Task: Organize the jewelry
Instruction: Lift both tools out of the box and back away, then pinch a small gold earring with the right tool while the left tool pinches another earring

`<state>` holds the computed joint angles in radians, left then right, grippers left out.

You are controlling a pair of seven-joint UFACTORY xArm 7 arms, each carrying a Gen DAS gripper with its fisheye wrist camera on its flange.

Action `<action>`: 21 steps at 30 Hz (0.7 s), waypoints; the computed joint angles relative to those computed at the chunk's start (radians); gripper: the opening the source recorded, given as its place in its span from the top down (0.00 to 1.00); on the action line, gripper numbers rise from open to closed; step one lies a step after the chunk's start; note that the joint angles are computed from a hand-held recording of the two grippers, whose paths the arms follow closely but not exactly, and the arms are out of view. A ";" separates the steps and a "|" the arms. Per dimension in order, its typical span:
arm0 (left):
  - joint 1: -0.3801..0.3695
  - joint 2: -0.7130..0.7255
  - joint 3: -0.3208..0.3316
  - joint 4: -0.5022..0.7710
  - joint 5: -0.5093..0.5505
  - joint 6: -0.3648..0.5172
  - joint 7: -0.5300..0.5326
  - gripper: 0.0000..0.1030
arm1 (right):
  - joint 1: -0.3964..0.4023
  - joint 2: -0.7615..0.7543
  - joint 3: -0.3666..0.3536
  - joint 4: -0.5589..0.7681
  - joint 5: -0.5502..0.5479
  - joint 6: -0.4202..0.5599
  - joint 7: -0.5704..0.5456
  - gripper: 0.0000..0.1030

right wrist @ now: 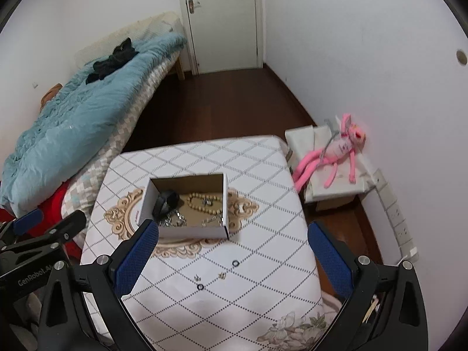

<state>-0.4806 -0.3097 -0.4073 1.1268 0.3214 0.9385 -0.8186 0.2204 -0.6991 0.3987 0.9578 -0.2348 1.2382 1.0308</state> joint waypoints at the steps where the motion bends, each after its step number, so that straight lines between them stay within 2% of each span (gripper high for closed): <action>1: 0.000 0.008 -0.003 -0.008 0.001 0.000 -0.005 0.02 | 0.006 -0.009 -0.010 -0.025 0.012 -0.013 0.002 0.00; 5: -0.017 0.040 0.007 -0.056 -0.028 -0.037 -0.010 0.03 | 0.035 -0.053 -0.053 -0.158 0.077 -0.085 0.012 0.01; 7: -0.027 0.057 0.012 -0.075 -0.036 -0.056 -0.008 0.03 | 0.062 -0.074 -0.085 -0.250 0.132 -0.155 0.007 0.09; 9: -0.037 0.088 0.011 -0.087 -0.035 -0.052 -0.012 0.03 | 0.083 -0.073 -0.106 -0.320 0.179 -0.211 -0.002 0.23; 15: -0.083 0.180 0.030 -0.114 -0.034 -0.026 0.001 0.03 | 0.125 0.003 -0.123 -0.457 0.266 -0.353 -0.009 0.44; 21: -0.110 0.219 0.056 -0.138 -0.045 -0.033 0.001 0.05 | 0.146 0.097 -0.119 -0.485 0.276 -0.454 0.012 0.46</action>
